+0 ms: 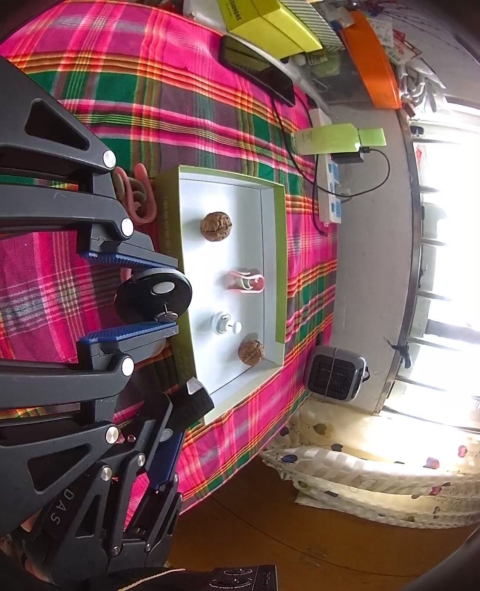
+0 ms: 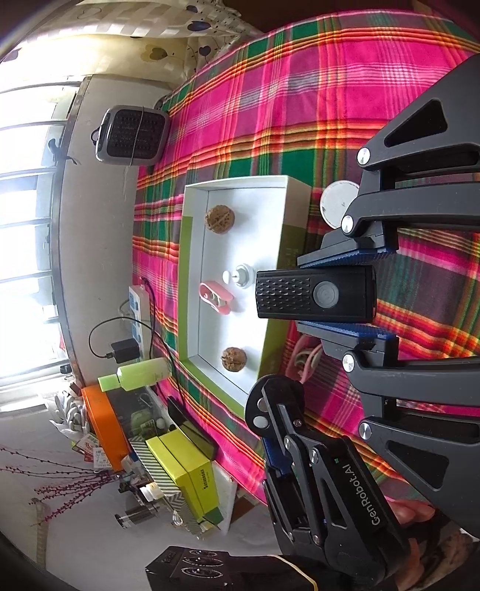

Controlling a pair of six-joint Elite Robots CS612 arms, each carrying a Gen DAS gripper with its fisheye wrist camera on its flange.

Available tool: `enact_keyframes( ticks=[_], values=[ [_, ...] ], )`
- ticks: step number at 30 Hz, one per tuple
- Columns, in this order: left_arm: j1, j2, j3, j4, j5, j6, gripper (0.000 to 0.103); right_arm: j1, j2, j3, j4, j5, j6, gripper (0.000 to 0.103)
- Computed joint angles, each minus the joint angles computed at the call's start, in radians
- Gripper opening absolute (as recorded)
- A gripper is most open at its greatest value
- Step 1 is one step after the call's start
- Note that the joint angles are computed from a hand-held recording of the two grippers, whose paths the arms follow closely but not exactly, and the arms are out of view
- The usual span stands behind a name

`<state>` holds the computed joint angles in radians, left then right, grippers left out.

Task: Organize objects
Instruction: 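Carry the black disc and black remote over into the box, then lower the disc and remote onto the box floor and open both grippers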

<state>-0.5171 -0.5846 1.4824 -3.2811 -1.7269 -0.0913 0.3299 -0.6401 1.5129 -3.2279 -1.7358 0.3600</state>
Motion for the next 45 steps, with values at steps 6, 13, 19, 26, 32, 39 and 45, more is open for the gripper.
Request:
enact_keyframes(
  ticks=[6, 13, 19, 26, 32, 39, 45],
  values=[
    [0.003, 0.011, -0.033, 0.029, -0.011, -0.004, 0.026, -0.011, 0.001, -0.009, 0.007, 0.000, -0.001, 0.028],
    [0.004, 0.032, -0.084, 0.070, -0.014, -0.002, 0.026, -0.025, 0.009, -0.029, 0.032, 0.005, 0.005, 0.028],
    [0.005, 0.055, -0.132, 0.120, -0.020, -0.007, 0.026, -0.042, 0.018, -0.053, 0.068, 0.008, 0.000, 0.029],
    [0.003, 0.079, -0.182, 0.159, -0.020, -0.011, 0.026, -0.059, 0.032, -0.085, 0.101, 0.024, -0.010, 0.029],
    [0.004, 0.097, -0.219, 0.197, -0.024, -0.017, 0.026, -0.071, 0.044, -0.108, 0.126, 0.037, -0.011, 0.028],
    [0.004, 0.108, -0.243, 0.222, -0.015, -0.018, 0.026, -0.077, 0.055, -0.133, 0.153, 0.051, -0.022, 0.028],
    [0.003, 0.117, -0.261, 0.248, -0.015, -0.016, 0.026, -0.084, 0.066, -0.159, 0.194, 0.072, -0.040, 0.028]
  ],
)
